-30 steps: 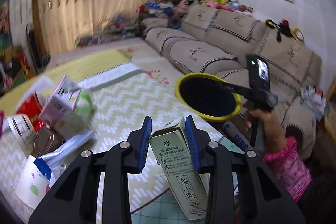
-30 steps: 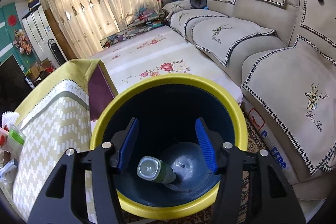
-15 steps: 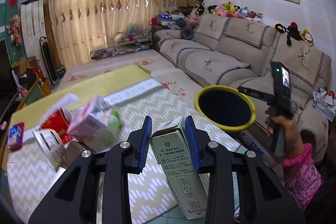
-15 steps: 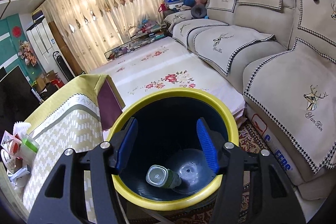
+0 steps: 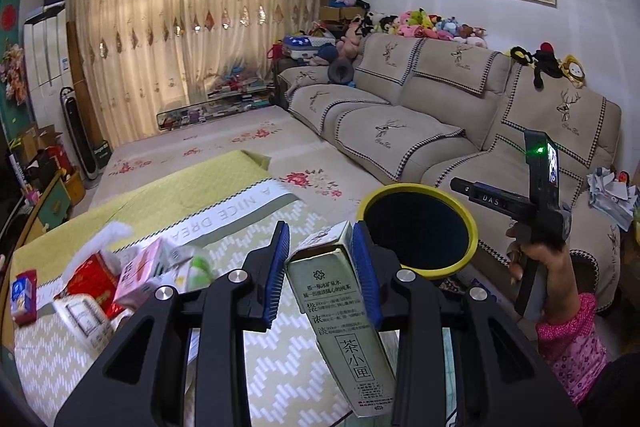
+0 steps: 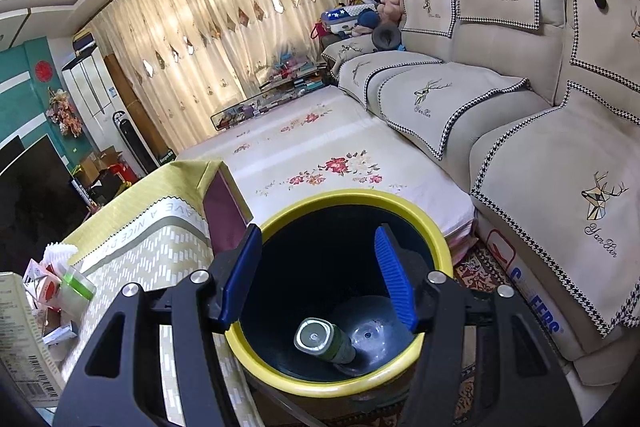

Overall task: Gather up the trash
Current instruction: 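Carry the tea carton over the bin and open the left gripper, then grasp the pink juice carton with the right gripper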

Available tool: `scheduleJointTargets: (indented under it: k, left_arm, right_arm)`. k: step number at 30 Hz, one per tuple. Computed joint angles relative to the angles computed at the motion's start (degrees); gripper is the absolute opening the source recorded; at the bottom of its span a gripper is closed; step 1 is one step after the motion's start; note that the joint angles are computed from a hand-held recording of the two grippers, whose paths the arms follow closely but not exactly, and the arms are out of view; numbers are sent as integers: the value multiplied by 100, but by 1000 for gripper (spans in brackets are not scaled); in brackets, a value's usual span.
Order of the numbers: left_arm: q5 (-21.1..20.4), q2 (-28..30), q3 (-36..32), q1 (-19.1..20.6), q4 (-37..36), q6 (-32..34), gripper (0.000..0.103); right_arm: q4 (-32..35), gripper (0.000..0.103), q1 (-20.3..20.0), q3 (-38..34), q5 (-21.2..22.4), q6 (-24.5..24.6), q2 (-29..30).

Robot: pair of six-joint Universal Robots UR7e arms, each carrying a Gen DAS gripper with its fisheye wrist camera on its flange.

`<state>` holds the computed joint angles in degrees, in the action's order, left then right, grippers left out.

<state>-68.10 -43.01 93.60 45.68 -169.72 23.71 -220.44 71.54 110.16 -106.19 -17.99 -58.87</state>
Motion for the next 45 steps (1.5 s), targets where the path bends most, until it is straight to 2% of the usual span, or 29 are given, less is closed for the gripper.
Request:
scheduleJointTargets:
  k: [4,10,20,25,27,28,29,33,40,45]
  left_arm:
    - [-216,360,-489,23,239,87,33]
    - [-511,1241,-1614,-17,744,218,33]
    - [-557,3300,-4288,-88,2095,26,32]
    - [-589,4029,-5261,-119,2557,-116,31]
    - [-544,4237,-5580,-126,2637,-197,33]
    - [-546,4246,-5604,-120,2625,-244,41]
    - [-562,4231,-5590,-113,2586,-273,45]
    - [-522,3691,-4750,-93,2127,-267,47]
    - [-497,2179,-2562,10,1087,-402,68]
    - [-120,1052,-1049,94,217,-387,84]
  right_arm:
    - [-83,56,-73,58,38,54,-70]
    - [-213,57,-242,177,57,108,-254]
    - [-242,58,-514,339,-15,217,-492]
    - [-190,60,-583,335,-63,308,-530]
    - [-163,60,-572,328,-76,295,-527]
    - [-152,60,-559,321,-77,266,-519]
    - [-149,60,-541,313,-88,239,-509]
    - [-173,60,-462,305,-120,172,-444]
    - [-137,64,-233,326,-171,45,-287]
    - [-4,65,17,259,-278,-135,-111]
